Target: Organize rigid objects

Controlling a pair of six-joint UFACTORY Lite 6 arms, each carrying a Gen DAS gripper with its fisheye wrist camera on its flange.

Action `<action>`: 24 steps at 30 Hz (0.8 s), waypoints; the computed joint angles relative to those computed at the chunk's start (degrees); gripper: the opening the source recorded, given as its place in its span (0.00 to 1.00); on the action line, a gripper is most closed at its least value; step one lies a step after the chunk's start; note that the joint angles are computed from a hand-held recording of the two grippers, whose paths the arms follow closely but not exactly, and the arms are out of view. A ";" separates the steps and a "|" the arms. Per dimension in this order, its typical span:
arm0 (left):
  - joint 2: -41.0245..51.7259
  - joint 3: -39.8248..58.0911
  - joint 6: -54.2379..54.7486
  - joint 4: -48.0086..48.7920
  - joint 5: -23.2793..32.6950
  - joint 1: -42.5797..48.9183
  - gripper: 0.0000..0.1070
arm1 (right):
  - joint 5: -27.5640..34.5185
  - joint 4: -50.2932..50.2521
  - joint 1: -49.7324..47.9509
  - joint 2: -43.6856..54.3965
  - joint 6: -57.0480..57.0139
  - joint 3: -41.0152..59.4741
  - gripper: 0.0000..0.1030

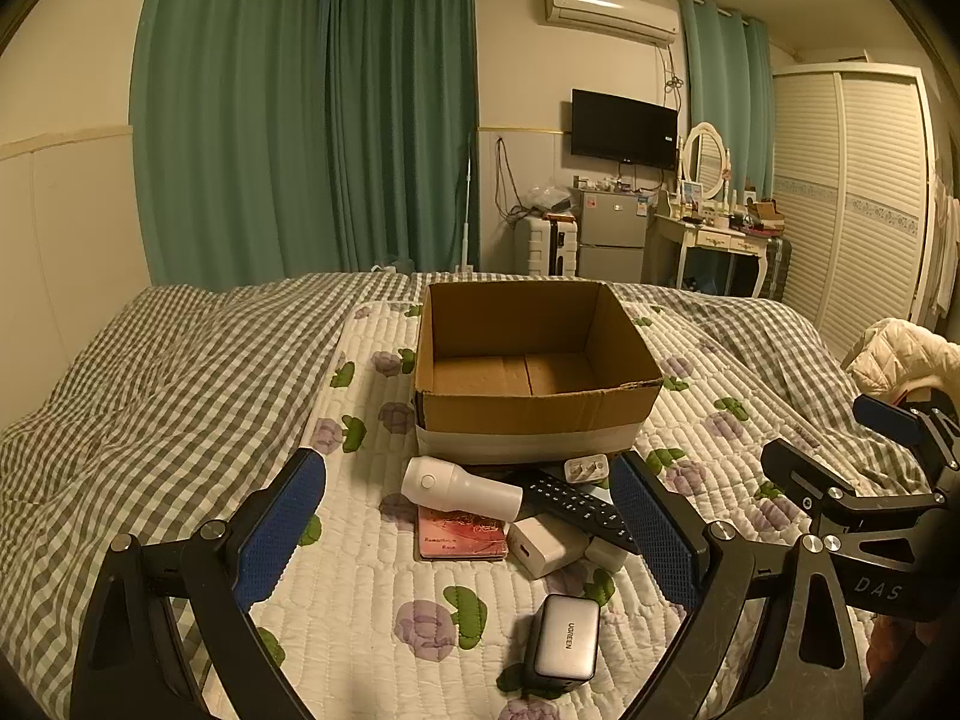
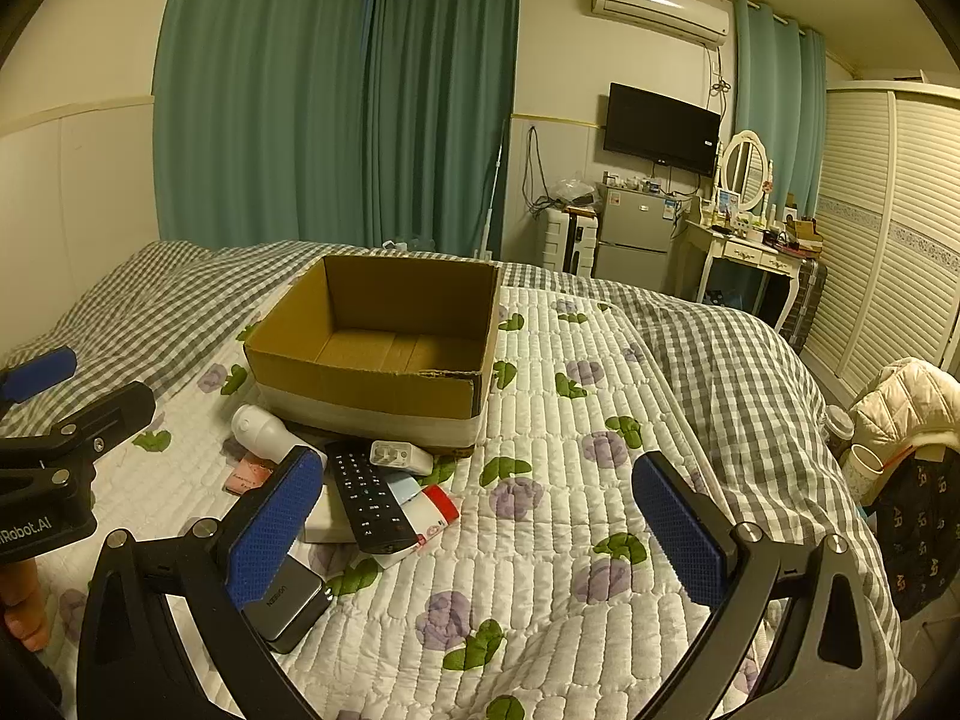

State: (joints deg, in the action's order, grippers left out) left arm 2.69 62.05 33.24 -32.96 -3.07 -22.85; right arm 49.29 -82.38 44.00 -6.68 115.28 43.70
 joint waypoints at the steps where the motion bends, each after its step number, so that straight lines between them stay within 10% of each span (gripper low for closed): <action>1: 0.02 0.04 -0.11 0.07 0.01 -0.02 0.91 | 0.06 0.04 0.03 0.03 -0.03 0.02 1.00; 24: -1.34 -0.59 15.46 -16.25 -0.71 -0.89 0.91 | 0.60 0.44 0.71 -0.44 -0.72 0.00 1.00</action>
State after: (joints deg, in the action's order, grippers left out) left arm 1.35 61.46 48.70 -49.21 -3.78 -23.74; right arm 49.88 -81.94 44.71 -7.12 114.56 43.70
